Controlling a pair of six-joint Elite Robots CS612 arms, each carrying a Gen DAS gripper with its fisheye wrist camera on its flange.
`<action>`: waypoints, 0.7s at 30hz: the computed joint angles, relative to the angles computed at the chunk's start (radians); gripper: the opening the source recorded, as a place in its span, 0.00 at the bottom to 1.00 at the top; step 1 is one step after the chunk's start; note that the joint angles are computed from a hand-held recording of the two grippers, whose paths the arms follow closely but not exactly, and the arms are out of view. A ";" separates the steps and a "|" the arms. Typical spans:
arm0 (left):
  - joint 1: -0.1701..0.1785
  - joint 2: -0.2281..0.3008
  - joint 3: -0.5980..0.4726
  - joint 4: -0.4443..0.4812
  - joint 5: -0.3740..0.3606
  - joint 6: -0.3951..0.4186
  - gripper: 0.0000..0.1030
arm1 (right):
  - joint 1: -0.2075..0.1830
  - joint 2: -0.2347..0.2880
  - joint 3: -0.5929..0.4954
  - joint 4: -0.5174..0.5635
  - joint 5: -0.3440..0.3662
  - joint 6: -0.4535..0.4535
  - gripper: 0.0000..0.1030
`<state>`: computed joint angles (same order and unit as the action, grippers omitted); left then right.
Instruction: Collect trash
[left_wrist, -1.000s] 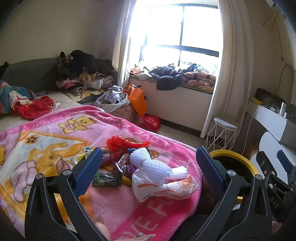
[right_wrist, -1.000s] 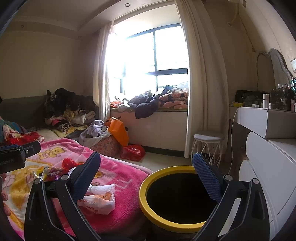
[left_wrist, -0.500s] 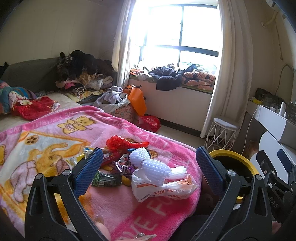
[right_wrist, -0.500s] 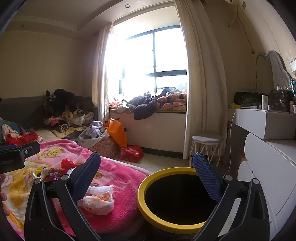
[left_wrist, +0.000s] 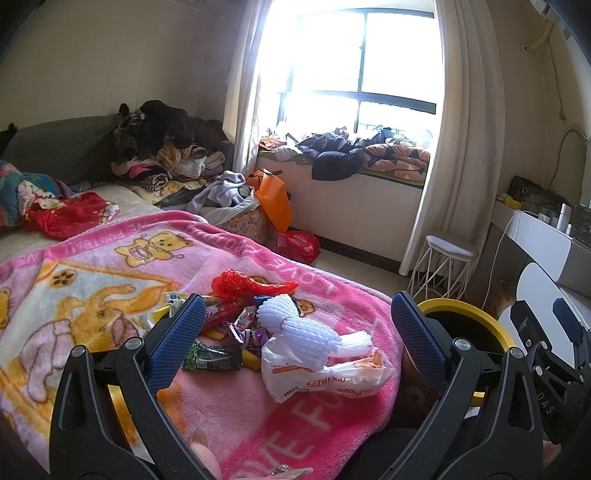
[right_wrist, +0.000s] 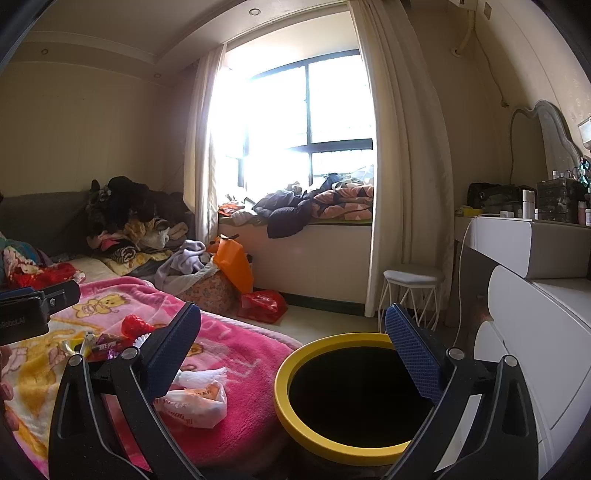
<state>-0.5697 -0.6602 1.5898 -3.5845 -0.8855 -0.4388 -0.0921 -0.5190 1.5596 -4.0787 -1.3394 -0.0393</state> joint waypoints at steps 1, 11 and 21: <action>-0.001 -0.001 0.000 0.002 0.000 0.000 0.90 | 0.001 0.000 -0.001 0.000 -0.001 0.000 0.94; -0.001 -0.003 0.002 0.010 -0.004 -0.006 0.90 | 0.001 0.001 0.000 0.000 0.004 0.003 0.94; 0.019 -0.013 0.009 0.060 0.001 -0.077 0.90 | 0.005 -0.018 0.001 0.108 0.139 -0.050 0.94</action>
<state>-0.5503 -0.6732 1.5987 -3.5240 -0.8842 -0.5162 -0.0873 -0.5366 1.5606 -3.9707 -1.2006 -0.0890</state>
